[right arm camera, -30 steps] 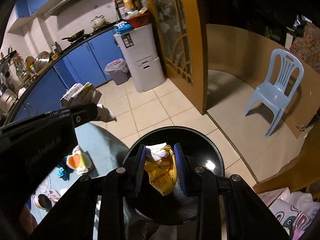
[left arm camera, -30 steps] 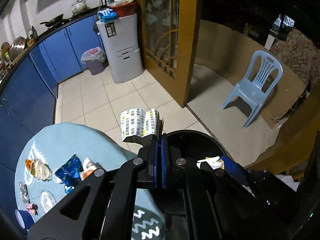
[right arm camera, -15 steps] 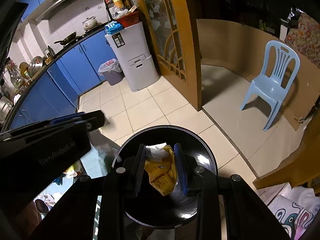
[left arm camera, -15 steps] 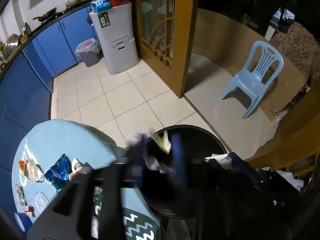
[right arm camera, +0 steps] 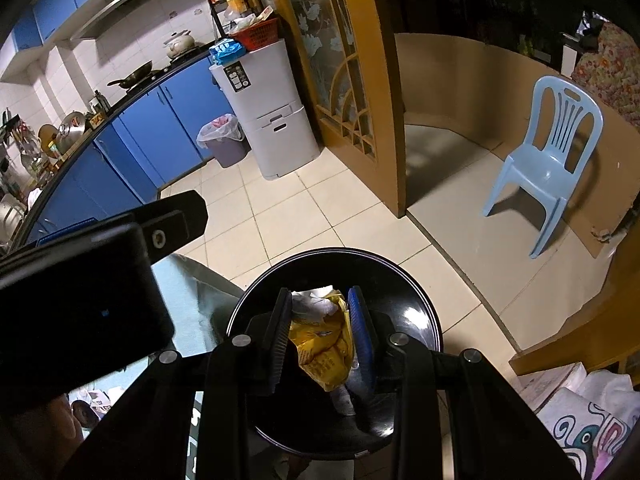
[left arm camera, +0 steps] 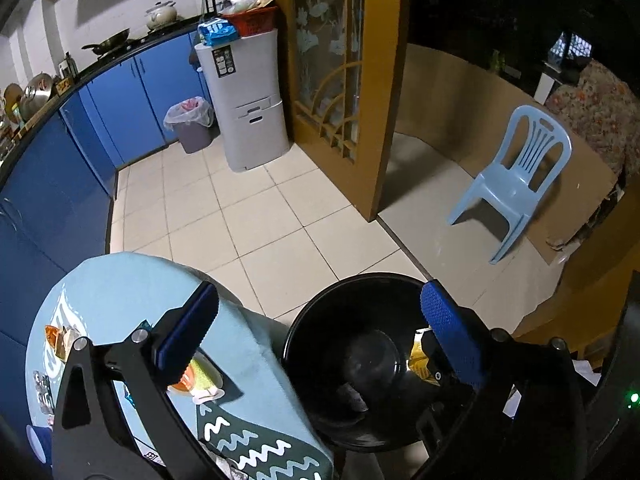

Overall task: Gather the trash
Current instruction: 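Open both tools to drop the wrapper and blister pack into the bin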

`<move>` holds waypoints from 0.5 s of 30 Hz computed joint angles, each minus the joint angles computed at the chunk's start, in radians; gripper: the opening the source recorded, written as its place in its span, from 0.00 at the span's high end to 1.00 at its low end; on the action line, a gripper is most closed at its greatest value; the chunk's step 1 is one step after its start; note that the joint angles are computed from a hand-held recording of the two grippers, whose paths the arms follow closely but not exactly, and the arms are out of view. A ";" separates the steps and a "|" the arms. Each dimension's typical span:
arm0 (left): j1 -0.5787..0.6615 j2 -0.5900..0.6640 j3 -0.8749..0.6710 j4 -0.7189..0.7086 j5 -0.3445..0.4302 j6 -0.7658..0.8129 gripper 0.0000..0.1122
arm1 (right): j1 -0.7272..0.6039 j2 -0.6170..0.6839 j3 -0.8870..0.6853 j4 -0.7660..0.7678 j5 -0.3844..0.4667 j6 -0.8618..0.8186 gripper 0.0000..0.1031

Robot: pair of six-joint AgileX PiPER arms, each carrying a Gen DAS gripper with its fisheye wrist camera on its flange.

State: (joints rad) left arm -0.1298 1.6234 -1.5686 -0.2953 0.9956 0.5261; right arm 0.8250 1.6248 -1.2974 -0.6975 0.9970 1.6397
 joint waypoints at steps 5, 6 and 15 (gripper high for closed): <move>0.004 0.014 -0.022 0.012 0.005 -0.029 0.11 | 0.000 0.012 -0.019 -0.002 0.007 -0.007 0.72; 0.008 0.018 -0.029 0.013 0.009 -0.034 0.11 | -0.001 0.011 -0.018 0.000 0.003 -0.008 0.72; 0.046 0.021 -0.034 0.013 -0.005 -0.064 0.11 | -0.022 0.026 -0.010 -0.047 -0.042 0.021 0.43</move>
State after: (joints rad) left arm -0.0834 1.6447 -1.6024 -0.2818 0.9902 0.4622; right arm 0.8030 1.6512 -1.3077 -0.7448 0.9546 1.6608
